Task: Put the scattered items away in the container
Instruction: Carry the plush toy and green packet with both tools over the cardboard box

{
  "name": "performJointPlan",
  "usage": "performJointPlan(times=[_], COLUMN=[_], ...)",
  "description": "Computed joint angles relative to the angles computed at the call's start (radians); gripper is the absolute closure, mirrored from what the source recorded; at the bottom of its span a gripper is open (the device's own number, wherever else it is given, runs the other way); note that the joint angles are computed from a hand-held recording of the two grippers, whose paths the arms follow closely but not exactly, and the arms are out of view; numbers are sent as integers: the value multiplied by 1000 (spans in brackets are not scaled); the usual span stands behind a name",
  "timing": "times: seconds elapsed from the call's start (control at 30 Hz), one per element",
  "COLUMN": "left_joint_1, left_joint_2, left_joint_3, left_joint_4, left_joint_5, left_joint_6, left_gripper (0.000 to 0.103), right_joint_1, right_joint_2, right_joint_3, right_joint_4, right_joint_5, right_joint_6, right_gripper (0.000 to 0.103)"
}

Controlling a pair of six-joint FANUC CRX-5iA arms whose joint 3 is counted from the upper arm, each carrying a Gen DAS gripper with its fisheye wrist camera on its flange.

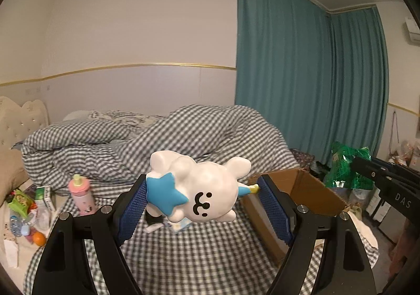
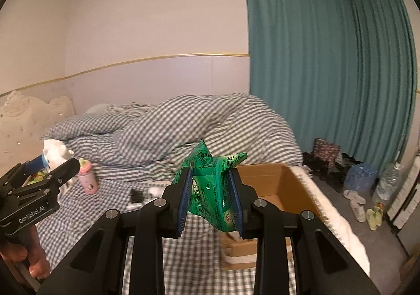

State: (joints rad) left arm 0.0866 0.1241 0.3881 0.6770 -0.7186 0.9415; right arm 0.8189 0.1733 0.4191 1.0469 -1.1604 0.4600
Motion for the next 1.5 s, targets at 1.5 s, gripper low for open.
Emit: performJointPlan(times=[1.5], left_joint_1=[-292], left_joint_2=[363], left_joint_3=[420], left_joint_4=[-170], left_joint_5=[-154], left_joint_6=[114], left_gripper=[19], right_joint_1=[-233], right_joint_2=[-13], right_joint_3=[-78], right_joint_4=[-176], right_joint_5=[-45], right_joint_6=[95], right_gripper=[76])
